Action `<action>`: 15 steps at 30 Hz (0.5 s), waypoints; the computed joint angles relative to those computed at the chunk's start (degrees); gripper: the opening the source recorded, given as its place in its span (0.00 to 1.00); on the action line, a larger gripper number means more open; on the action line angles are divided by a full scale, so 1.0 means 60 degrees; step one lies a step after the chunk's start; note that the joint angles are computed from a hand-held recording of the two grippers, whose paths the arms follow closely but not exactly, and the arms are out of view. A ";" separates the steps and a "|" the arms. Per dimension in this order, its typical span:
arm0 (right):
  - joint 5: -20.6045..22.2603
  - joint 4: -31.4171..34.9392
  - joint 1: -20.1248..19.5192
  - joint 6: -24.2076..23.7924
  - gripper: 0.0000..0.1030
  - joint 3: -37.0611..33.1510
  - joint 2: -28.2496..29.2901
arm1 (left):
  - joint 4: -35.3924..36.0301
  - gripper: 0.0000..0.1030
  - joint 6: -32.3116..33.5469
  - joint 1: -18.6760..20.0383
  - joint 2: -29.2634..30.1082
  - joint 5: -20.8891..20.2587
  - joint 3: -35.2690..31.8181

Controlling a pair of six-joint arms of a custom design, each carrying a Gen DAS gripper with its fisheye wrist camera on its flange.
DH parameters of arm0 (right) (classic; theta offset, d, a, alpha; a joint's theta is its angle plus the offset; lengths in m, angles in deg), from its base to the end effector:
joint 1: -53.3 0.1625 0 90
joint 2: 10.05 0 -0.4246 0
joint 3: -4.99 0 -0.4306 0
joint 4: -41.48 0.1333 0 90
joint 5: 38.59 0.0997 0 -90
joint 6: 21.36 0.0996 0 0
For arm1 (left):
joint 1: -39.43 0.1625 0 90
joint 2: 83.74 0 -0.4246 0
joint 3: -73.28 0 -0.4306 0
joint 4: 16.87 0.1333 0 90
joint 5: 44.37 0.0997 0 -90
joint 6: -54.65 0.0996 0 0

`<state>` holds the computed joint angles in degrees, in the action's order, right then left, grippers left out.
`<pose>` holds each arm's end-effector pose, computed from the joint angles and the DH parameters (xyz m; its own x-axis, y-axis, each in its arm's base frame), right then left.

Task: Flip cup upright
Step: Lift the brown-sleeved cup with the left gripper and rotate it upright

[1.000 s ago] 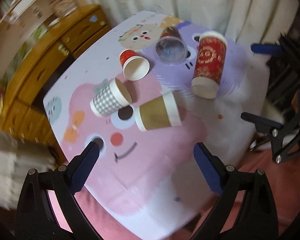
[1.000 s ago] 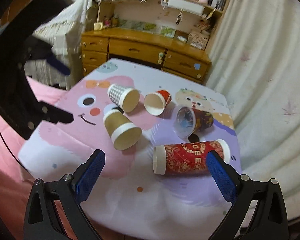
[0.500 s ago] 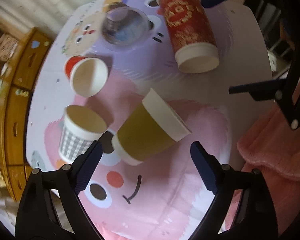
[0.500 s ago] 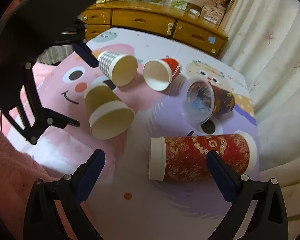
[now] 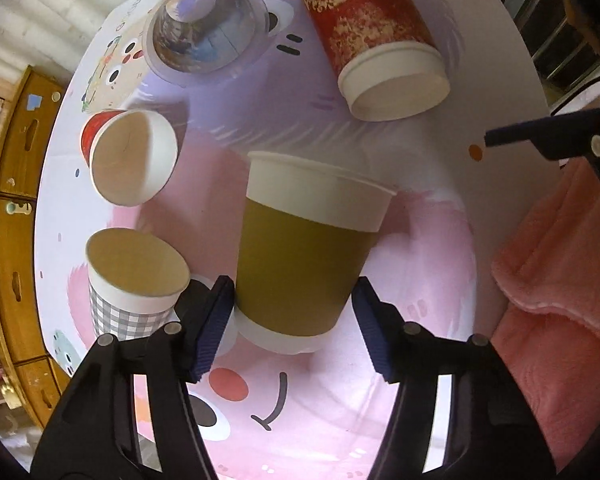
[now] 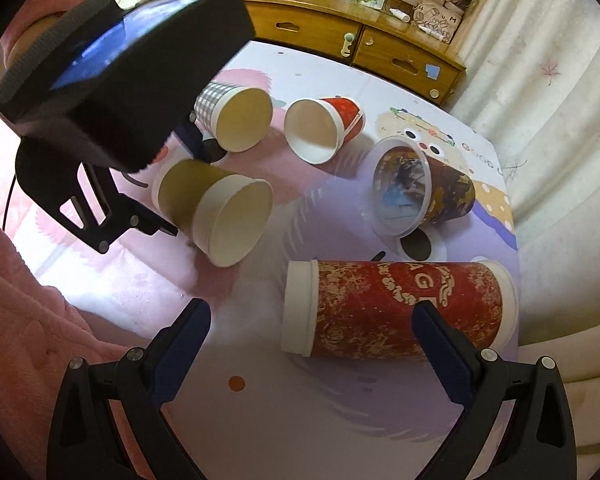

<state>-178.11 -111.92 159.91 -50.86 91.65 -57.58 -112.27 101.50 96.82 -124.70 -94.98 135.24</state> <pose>0.2662 -0.6909 0.1860 -0.4909 -0.3309 0.8059 -0.5771 0.8165 -0.0163 -0.2645 -0.7781 0.1856 -0.0036 0.9751 -0.2218 0.7629 0.1461 0.6298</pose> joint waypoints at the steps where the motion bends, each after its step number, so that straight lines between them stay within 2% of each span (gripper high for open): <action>1: -0.0019 -0.0048 0.0021 -0.0011 0.99 0.0039 -0.0035 | 0.0021 0.56 -0.0074 -0.0005 0.0021 0.0008 -0.0035; 8: -0.0178 -0.0652 0.0251 0.0096 0.99 0.0489 -0.0324 | -0.0359 0.55 -0.0746 -0.0190 -0.0320 0.0037 0.0360; 12: -0.0164 -0.1075 0.0503 0.0400 0.99 0.0922 -0.0605 | -0.0372 0.55 -0.2140 -0.0381 -0.0704 0.0076 0.0802; 15: -0.0089 -0.1174 0.0658 0.1003 0.99 0.1190 -0.0859 | -0.0773 0.54 -0.3013 -0.0549 -0.1089 -0.0012 0.1366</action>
<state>-178.64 -118.96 163.86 -44.84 98.79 -62.74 -116.90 83.42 93.52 -131.24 -95.05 143.44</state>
